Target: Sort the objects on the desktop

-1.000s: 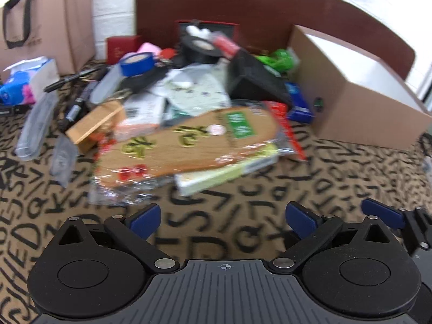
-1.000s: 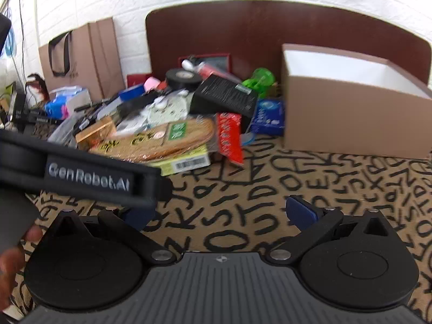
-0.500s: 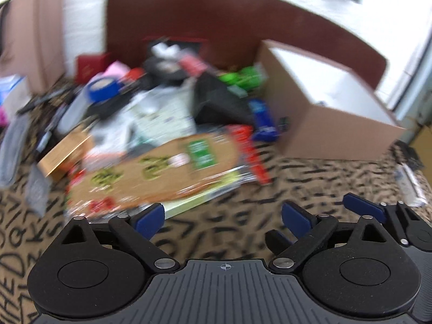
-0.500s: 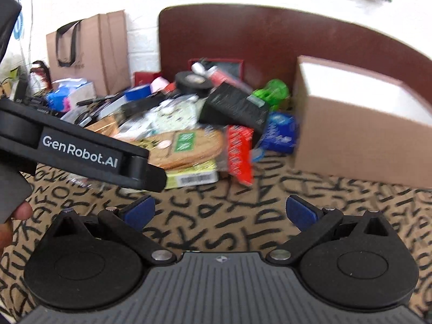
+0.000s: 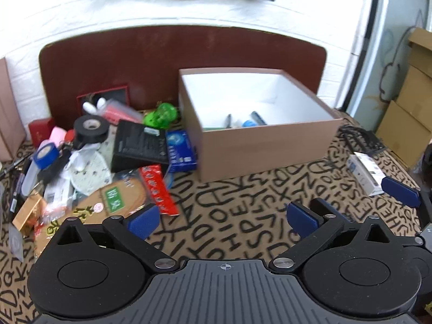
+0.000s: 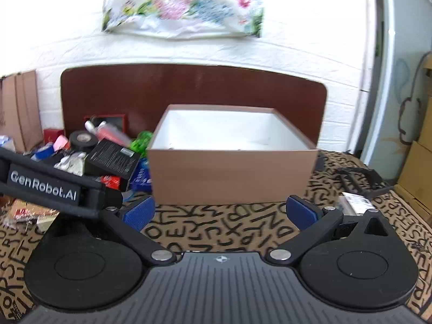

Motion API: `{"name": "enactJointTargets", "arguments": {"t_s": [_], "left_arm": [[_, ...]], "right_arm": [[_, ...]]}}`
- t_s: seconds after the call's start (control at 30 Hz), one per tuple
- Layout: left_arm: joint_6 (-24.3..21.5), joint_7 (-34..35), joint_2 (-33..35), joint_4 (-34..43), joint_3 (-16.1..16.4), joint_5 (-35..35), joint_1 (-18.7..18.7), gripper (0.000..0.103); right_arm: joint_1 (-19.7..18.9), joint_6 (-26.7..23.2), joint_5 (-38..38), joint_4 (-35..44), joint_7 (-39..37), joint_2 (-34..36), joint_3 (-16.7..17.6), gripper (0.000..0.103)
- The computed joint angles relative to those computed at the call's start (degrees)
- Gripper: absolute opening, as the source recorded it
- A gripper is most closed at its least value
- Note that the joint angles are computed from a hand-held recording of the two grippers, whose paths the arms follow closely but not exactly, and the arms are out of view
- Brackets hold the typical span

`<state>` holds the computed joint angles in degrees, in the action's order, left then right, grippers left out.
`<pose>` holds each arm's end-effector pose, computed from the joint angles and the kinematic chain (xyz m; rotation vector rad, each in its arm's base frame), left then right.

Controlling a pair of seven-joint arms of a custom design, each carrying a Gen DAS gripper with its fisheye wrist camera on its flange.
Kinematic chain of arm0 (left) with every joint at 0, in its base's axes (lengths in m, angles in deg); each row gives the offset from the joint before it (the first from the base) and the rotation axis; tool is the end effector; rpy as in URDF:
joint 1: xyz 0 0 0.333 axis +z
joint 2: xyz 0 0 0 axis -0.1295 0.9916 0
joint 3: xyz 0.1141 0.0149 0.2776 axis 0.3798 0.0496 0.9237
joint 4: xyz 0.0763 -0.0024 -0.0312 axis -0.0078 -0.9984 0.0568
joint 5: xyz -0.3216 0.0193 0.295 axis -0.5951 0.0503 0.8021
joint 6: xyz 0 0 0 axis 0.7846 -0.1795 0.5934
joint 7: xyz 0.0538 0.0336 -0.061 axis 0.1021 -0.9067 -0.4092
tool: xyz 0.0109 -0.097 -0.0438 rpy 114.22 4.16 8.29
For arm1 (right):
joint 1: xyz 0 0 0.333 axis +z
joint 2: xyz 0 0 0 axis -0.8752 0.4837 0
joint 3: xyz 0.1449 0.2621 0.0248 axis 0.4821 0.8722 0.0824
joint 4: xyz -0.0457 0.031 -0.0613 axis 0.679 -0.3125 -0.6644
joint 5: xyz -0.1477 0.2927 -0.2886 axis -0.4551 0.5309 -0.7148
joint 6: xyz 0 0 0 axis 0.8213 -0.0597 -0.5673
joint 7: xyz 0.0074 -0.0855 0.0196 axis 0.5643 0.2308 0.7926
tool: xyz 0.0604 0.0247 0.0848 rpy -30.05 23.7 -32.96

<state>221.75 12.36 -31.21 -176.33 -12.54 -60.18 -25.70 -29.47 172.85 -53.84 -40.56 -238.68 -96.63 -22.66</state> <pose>0.4566 -0.4037 0.5690 -1.4310 2.0928 -1.0439 0.3840 0.4368 0.5284 -1.4657 1.5803 -1.1006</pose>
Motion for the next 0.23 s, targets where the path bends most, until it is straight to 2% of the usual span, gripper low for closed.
{"name": "enactJointTargets", "arguments": {"t_s": [0.23], "left_arm": [[-0.9, -6.5, -0.7, 0.2, -2.0, 7.8, 0.8, 0.103]], "right_arm": [[-0.3, 0.8, -0.7, -2.2, 2.8, -1.9, 0.4, 0.103]]}}
